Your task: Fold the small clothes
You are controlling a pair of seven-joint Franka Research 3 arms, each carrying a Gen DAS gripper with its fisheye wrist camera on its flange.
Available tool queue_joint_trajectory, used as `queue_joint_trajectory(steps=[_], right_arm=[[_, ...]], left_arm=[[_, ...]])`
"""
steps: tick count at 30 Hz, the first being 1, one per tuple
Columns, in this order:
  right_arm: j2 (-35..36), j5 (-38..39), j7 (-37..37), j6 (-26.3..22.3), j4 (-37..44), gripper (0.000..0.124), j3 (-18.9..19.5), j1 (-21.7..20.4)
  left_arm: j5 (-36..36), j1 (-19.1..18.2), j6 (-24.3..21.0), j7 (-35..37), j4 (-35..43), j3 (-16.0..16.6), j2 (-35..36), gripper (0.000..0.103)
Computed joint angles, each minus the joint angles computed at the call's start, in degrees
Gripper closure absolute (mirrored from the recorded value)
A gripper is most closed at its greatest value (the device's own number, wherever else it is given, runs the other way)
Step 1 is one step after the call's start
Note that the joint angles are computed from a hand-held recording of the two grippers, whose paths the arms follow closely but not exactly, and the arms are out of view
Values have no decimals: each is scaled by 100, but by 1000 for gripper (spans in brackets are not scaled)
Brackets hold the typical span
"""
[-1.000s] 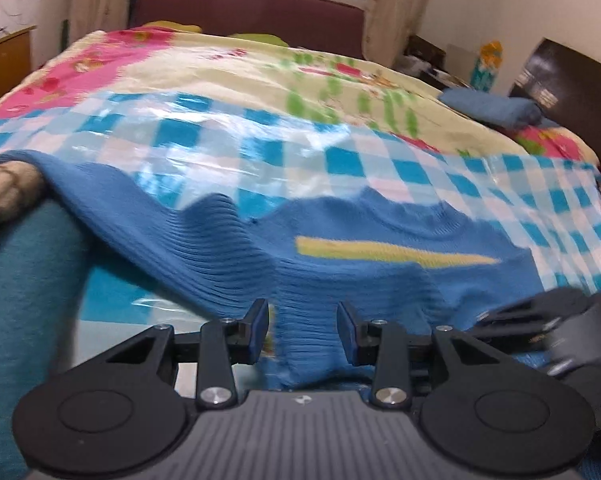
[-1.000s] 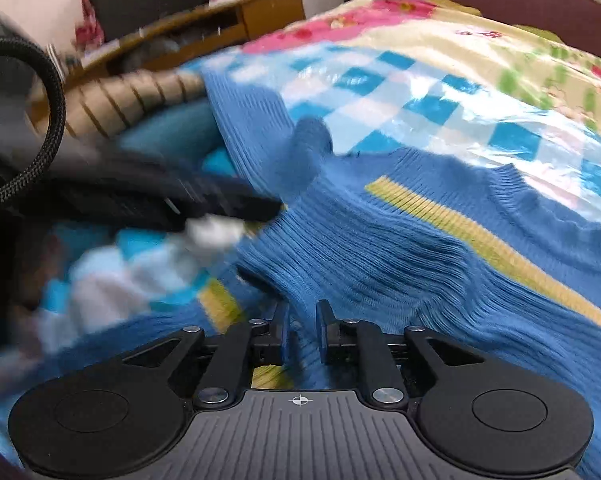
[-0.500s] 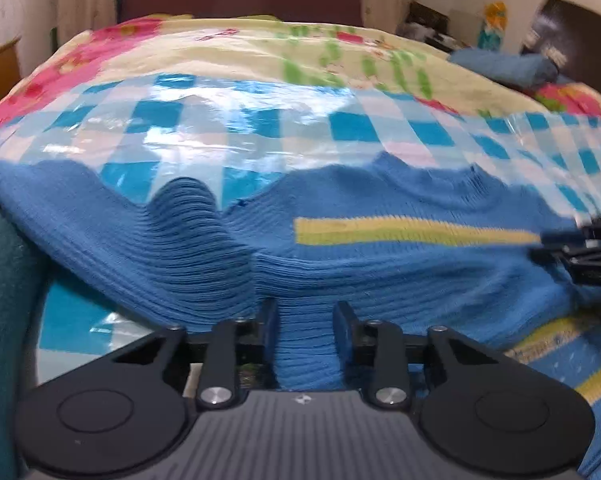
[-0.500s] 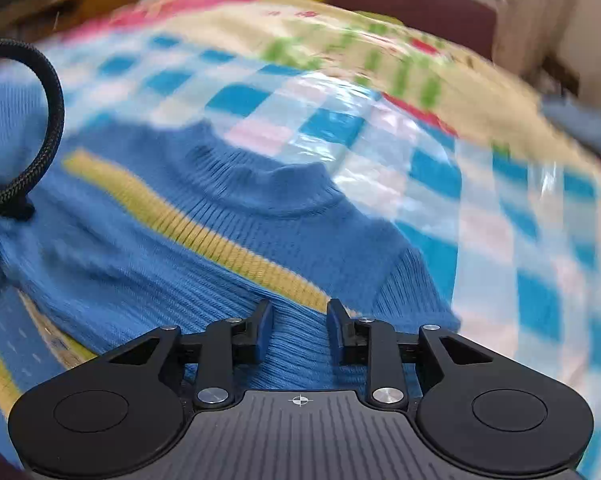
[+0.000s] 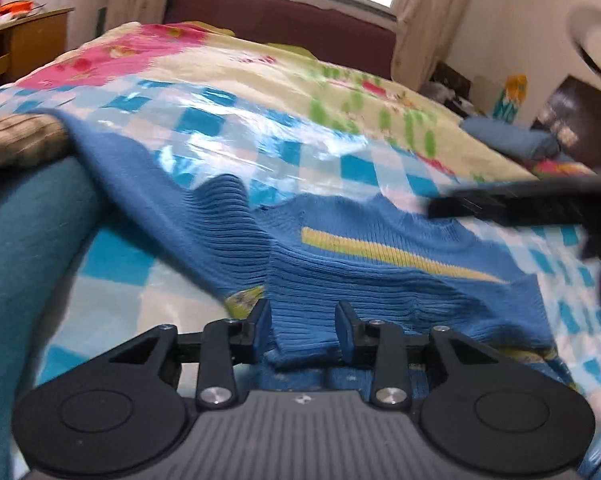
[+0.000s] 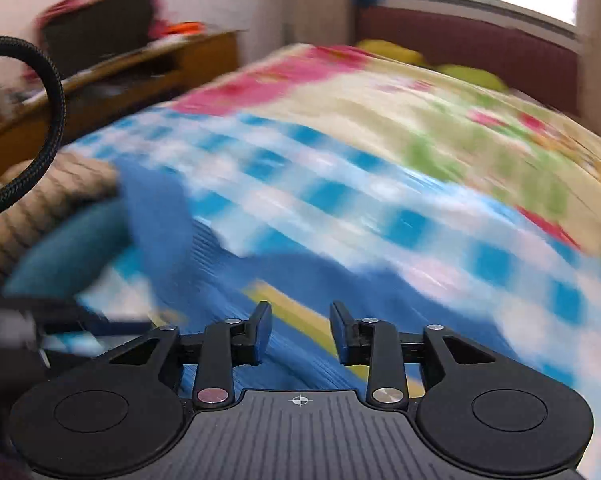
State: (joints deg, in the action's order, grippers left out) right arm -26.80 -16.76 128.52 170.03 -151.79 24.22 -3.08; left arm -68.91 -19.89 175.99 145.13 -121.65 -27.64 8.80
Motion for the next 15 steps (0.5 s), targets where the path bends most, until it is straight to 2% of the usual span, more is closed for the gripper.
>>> queue_joint_trajectory(steps=[4, 8, 10, 13, 15], right_arm=[[1615, -233, -460, -16, 1494, 84, -100, 264], [3055, 141, -1361, -445, 3048, 82, -341, 788], [3592, 291, -1772, -676, 3644, 76, -384, 966], [4221, -646, -1446, -1045, 4390, 74, -894, 1632], [4502, -1146, -1059, -1338, 4750, 84, -1315, 2085]], left_arm=[[-860, 117, -269, 485, 62, 23, -50, 61], [-1466, -7, -561, 773, 185, 237, 39, 61], [-1652, -99, -585, 981, 237, 326, 109, 61], [-1819, -183, -666, 1182, 231, 419, 128, 61], [-1959, -218, -721, 1326, 235, 472, 136, 61]])
